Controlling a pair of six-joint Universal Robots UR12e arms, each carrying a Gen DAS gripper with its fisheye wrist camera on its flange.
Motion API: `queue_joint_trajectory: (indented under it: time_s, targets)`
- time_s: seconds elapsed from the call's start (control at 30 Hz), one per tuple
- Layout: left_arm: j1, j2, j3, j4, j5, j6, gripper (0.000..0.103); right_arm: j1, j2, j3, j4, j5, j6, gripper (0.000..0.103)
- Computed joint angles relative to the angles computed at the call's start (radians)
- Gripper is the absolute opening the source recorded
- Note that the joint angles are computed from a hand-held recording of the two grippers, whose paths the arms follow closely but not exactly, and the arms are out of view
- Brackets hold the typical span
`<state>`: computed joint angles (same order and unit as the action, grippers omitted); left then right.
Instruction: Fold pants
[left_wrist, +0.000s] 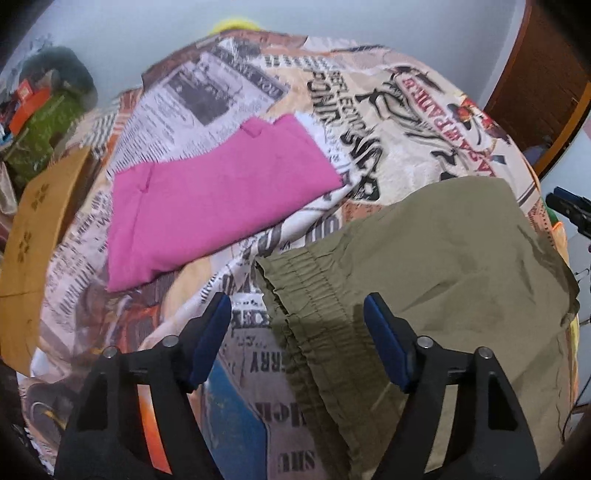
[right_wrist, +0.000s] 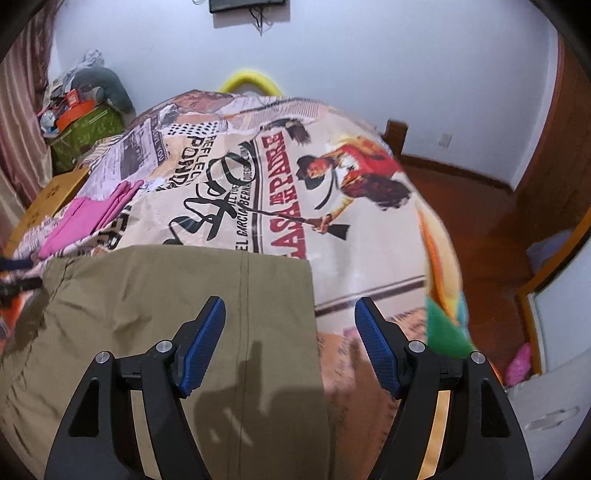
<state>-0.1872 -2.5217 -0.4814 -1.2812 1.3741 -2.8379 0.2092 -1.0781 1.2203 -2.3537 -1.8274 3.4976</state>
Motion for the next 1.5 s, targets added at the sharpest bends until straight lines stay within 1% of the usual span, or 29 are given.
queue_joint_trajectory:
  time_s: [0.03, 0.13, 0.23, 0.3, 0.37, 0.4, 0.43, 0.5, 0.57, 0.6, 0.63, 0.7, 0.77, 0.83, 0.87, 0.93, 0.97, 1.03, 1.13, 1.3, 1.4, 1.5]
  targets:
    - [0.0, -0.012, 0.019, -0.017, 0.0, -0.002, 0.07, -0.005, 0.009, -0.011, 0.011, 0.012, 0.001, 0.069]
    - [-0.002, -0.054, 0.089, -0.068, -0.001, -0.014, 0.069, -0.016, 0.044, -0.052, 0.045, 0.029, -0.01, 0.069]
    - [0.003, -0.099, 0.17, -0.12, -0.044, -0.042, 0.069, -0.026, 0.067, -0.076, 0.066, 0.059, -0.017, 0.069]
    - [0.006, -0.135, 0.237, -0.171, -0.074, -0.058, 0.069, -0.032, 0.084, -0.094, 0.084, 0.082, -0.02, 0.068]
    - [0.005, -0.146, 0.253, -0.182, -0.081, -0.065, 0.069, -0.034, 0.102, -0.113, 0.112, 0.068, -0.011, 0.065]
    - [0.002, -0.135, 0.227, -0.155, -0.072, -0.057, 0.069, -0.035, 0.111, -0.125, 0.135, 0.057, 0.004, 0.061]
    - [0.0, -0.123, 0.201, -0.133, -0.064, -0.05, 0.069, -0.039, 0.114, -0.124, 0.138, 0.066, 0.014, 0.059]
    - [-0.007, -0.1, 0.153, -0.09, -0.042, -0.032, 0.067, -0.042, 0.109, -0.101, 0.086, 0.072, 0.011, 0.055]
    - [-0.011, -0.081, 0.111, -0.052, -0.022, -0.017, 0.065, -0.042, 0.107, -0.094, 0.069, 0.073, 0.012, 0.043]
    - [-0.01, -0.083, 0.111, -0.047, -0.02, -0.012, 0.063, -0.043, 0.107, -0.094, 0.069, 0.081, 0.009, 0.026]
    - [-0.011, -0.076, 0.098, -0.034, -0.019, -0.007, 0.059, -0.044, 0.109, -0.097, 0.075, 0.092, 0.009, 0.014]
    - [-0.015, -0.05, 0.044, 0.021, -0.002, 0.005, 0.057, -0.037, 0.116, -0.107, 0.089, 0.06, 0.008, 0.014]
    - [-0.018, -0.037, 0.018, 0.057, 0.017, 0.016, 0.054, -0.024, 0.121, -0.114, 0.092, 0.014, -0.014, 0.012]
    - [-0.021, -0.02, -0.016, 0.096, 0.037, 0.032, 0.049, -0.02, 0.123, -0.117, 0.089, 0.001, -0.022, 0.004]
    - [-0.023, -0.01, -0.035, 0.119, 0.045, 0.041, 0.048, -0.022, 0.123, -0.116, 0.084, 0.003, -0.019, 0.004]
    - [-0.026, 0.015, -0.08, 0.17, 0.063, 0.069, 0.044, -0.017, 0.112, -0.097, 0.032, -0.025, -0.009, 0.003]
    - [-0.028, 0.019, -0.088, 0.179, 0.066, 0.075, 0.042, -0.016, 0.1, -0.077, -0.012, -0.033, 0.001, 0.003]
    - [-0.03, 0.033, -0.11, 0.203, 0.072, 0.092, 0.039, -0.015, 0.084, -0.056, -0.062, -0.035, 0.014, 0.003]
    - [-0.027, 0.041, -0.11, 0.208, 0.062, 0.085, 0.035, -0.007, 0.069, -0.049, -0.093, -0.058, -0.005, 0.002]
    - [-0.02, 0.046, -0.077, 0.219, 0.027, 0.06, 0.034, 0.013, 0.061, -0.074, -0.141, -0.124, -0.071, 0.002]
    - [-0.018, 0.056, -0.068, 0.245, 0.01, 0.05, 0.034, 0.018, 0.058, -0.093, -0.19, -0.146, -0.08, 0.002]
    - [-0.012, 0.068, -0.057, 0.283, -0.019, 0.023, 0.034, 0.021, 0.048, -0.106, -0.224, -0.167, -0.089, 0.002]
